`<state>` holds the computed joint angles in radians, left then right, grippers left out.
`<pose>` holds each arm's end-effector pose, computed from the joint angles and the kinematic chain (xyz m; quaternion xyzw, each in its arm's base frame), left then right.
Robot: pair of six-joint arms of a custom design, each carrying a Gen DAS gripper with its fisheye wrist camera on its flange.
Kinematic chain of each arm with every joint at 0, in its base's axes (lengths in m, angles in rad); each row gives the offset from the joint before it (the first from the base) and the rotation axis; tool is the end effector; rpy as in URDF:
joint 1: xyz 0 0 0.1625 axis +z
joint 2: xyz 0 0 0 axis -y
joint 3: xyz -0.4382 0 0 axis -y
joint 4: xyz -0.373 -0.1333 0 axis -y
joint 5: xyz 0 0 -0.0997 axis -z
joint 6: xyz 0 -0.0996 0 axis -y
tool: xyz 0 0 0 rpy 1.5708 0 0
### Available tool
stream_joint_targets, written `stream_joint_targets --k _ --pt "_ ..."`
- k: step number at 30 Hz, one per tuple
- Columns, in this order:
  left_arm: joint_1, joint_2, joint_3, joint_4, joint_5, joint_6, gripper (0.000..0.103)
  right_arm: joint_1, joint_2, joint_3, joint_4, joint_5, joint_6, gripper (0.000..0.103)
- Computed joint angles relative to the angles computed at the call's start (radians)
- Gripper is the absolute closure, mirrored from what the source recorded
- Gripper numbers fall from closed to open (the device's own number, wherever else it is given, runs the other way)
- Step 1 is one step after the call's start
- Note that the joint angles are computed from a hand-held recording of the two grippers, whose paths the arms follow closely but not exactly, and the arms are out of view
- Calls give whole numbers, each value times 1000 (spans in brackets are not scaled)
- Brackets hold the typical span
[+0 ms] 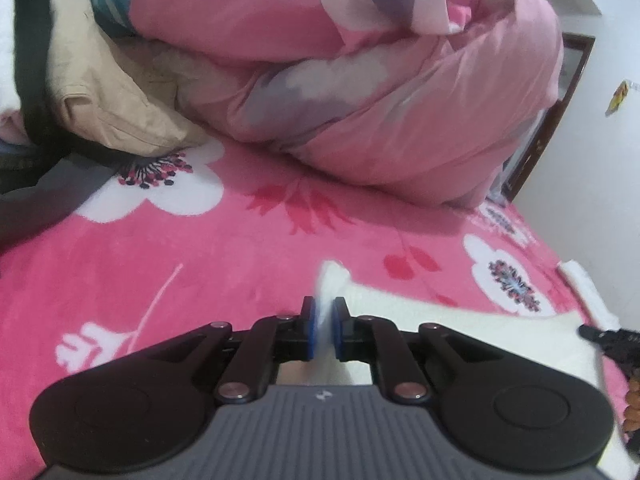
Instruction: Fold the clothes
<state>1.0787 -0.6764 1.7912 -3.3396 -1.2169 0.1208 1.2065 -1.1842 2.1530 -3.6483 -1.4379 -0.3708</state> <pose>-0.1554 -0.6451 0.0884 0.2273 0.9058 -0.3415 0.1055 -0.0446 -0.5280 0.3062 0.0377 -0.8482 0.5104 0.1360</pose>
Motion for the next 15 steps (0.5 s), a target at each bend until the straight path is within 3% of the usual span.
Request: stream_joint_targets --k 10,15 --pt "9 14 -27 15 -15 -12 94 -17 7 6 -44 19 22 98" --pt "19 26 -60 92 -7 -33 93 -21 19 -15 -2 -31 40 98"
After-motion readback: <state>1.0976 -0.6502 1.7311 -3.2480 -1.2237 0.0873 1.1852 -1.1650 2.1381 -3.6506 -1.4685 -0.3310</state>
